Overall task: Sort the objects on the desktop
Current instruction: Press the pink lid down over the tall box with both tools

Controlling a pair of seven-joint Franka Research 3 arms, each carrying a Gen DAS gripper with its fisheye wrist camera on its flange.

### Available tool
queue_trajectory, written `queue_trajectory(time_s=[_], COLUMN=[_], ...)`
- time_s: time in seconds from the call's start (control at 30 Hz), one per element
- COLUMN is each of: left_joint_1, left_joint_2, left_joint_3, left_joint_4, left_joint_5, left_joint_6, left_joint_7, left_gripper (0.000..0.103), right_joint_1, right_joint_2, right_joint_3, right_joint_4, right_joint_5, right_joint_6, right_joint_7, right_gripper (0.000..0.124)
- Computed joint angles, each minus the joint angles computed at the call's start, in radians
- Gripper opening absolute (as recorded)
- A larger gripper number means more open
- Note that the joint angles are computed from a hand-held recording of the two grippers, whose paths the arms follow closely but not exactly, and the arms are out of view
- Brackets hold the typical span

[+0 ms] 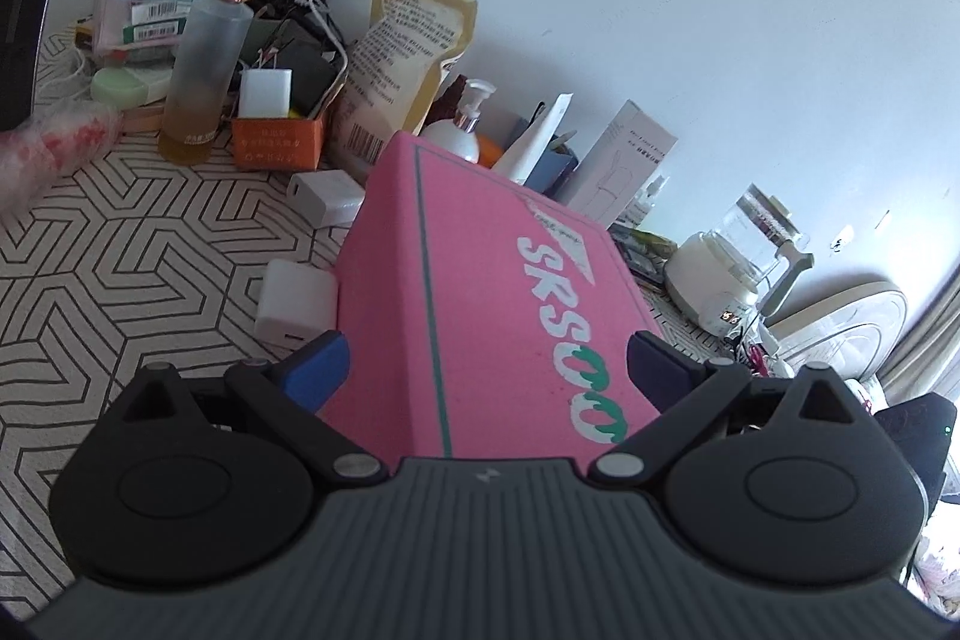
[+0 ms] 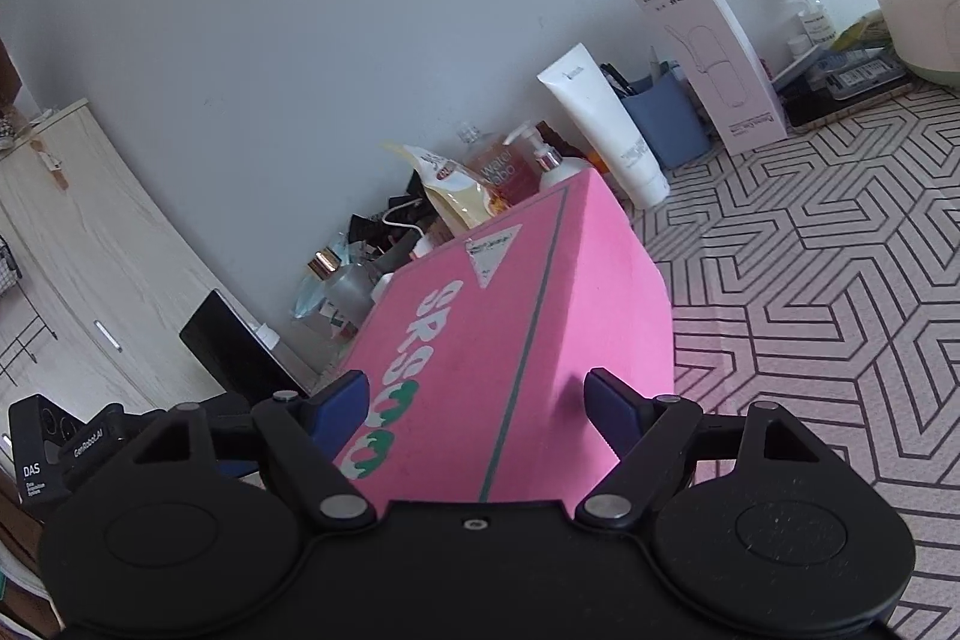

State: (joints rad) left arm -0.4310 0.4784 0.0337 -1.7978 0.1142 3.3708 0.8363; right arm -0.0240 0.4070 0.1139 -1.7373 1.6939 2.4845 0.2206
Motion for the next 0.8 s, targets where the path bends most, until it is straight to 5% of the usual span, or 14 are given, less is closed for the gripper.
queue_trajectory(time_s=[0.17,0.3,0.33,0.63,0.73,0.8], left_joint_1=[0.035,-0.114,-0.117,0.057,-0.041,-0.051], left_joint_2=[0.029,0.044,0.048,0.063,0.065,0.074], left_joint_3=[-0.043,0.123,0.129,-0.051,0.084,0.109], left_joint_4=[0.037,0.054,0.059,0.114,0.165,0.195], left_joint_5=[0.033,0.020,0.027,0.124,0.206,0.247], left_joint_6=[-0.033,-0.084,-0.093,-0.188,-0.250,-0.294], left_joint_7=[0.005,-0.025,-0.034,-0.064,-0.119,-0.136], left_gripper=[0.100,0.100,0.100,0.097,0.097,0.097], right_joint_1=[0.012,0.025,0.023,0.053,0.069,0.073], right_joint_2=[0.006,0.007,0.003,0.004,0.014,0.024], right_joint_3=[-0.005,0.002,0.005,0.008,0.010,0.011], right_joint_4=[0.002,0.000,-0.004,0.025,0.069,0.096], right_joint_5=[-0.043,-0.080,-0.074,-0.104,-0.174,-0.249], right_joint_6=[0.040,0.090,0.094,0.182,0.223,0.231], right_joint_7=[0.009,-0.040,-0.053,-0.077,-0.063,-0.024], right_gripper=[0.083,0.070,0.069,0.067,0.068,0.068])
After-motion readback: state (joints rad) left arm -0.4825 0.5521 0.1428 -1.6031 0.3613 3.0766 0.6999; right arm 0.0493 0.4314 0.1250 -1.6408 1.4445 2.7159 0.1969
